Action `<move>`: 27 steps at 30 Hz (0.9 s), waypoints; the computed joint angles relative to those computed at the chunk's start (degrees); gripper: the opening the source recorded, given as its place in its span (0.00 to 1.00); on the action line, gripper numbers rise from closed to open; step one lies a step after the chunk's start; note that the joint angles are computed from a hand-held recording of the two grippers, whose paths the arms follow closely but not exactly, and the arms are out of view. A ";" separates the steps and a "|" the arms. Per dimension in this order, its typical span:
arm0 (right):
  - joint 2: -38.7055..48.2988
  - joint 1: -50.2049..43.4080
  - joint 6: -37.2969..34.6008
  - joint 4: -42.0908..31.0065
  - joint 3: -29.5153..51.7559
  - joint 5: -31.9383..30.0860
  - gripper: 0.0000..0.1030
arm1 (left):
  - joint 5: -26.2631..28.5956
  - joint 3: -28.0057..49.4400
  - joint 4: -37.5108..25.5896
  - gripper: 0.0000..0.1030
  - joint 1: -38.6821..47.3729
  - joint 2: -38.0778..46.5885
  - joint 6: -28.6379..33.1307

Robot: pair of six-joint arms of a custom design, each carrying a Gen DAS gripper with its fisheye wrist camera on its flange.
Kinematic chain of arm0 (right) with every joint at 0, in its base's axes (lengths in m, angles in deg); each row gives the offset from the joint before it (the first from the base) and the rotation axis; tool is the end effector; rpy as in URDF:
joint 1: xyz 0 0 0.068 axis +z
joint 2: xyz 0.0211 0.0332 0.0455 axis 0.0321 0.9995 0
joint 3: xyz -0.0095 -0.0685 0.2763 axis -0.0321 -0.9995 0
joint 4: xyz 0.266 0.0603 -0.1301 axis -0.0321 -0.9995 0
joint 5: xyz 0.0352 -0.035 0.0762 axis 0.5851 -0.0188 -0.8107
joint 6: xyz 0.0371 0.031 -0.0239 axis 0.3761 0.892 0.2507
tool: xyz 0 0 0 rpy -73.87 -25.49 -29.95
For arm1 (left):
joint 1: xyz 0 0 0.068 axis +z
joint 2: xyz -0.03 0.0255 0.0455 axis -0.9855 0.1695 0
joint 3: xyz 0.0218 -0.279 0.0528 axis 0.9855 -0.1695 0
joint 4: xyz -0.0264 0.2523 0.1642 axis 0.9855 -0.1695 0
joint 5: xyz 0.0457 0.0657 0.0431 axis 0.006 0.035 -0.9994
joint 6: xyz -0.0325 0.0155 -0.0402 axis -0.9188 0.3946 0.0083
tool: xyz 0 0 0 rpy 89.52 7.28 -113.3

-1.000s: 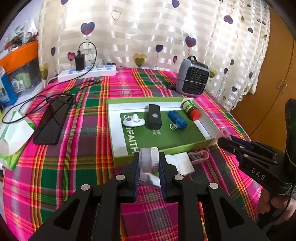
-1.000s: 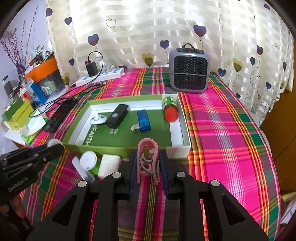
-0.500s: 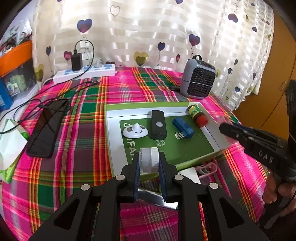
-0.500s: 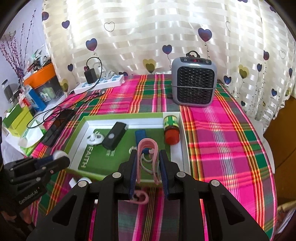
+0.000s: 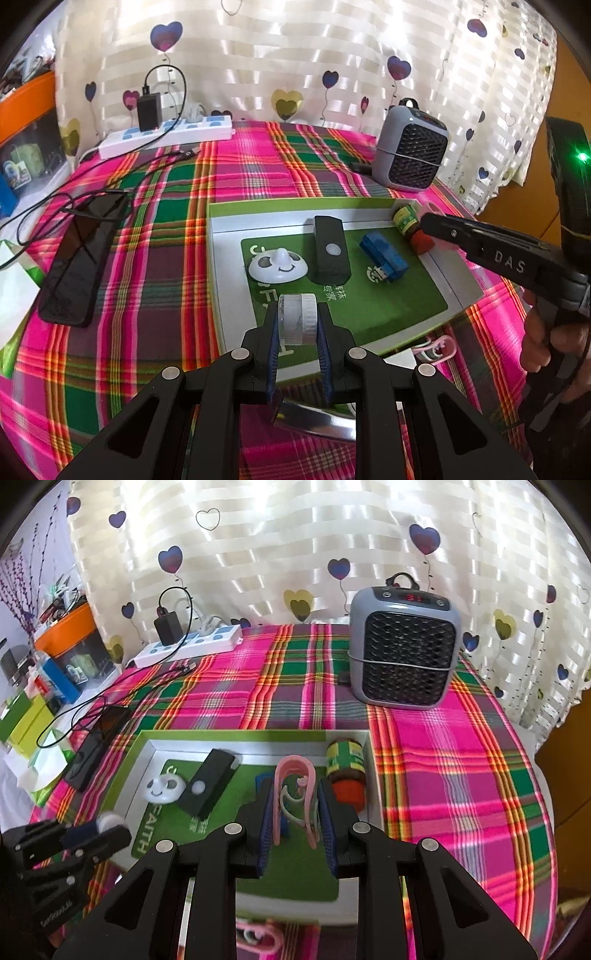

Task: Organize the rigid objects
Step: 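Lower the white roll and pink clip into the box and open both grippers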

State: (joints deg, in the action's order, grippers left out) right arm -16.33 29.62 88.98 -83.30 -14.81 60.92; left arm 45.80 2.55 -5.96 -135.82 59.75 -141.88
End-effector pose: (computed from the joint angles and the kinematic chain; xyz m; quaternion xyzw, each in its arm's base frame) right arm 0.2456 0.1320 0.1748 -0.1893 0.9071 0.1368 0.3503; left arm 0.1562 -0.1958 0.1665 -0.0791 0.9328 -0.0582 0.3466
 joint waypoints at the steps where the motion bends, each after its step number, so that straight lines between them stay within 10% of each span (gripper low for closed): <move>1: 0.88 -0.05 -0.22 0.41 0.46 -0.19 0.23 | 0.38 -0.05 0.42 0.17 0.44 0.28 0.30; 27: 16.39 0.31 -3.46 2.67 8.95 1.25 0.23 | 2.84 1.06 4.89 0.17 5.00 6.51 5.07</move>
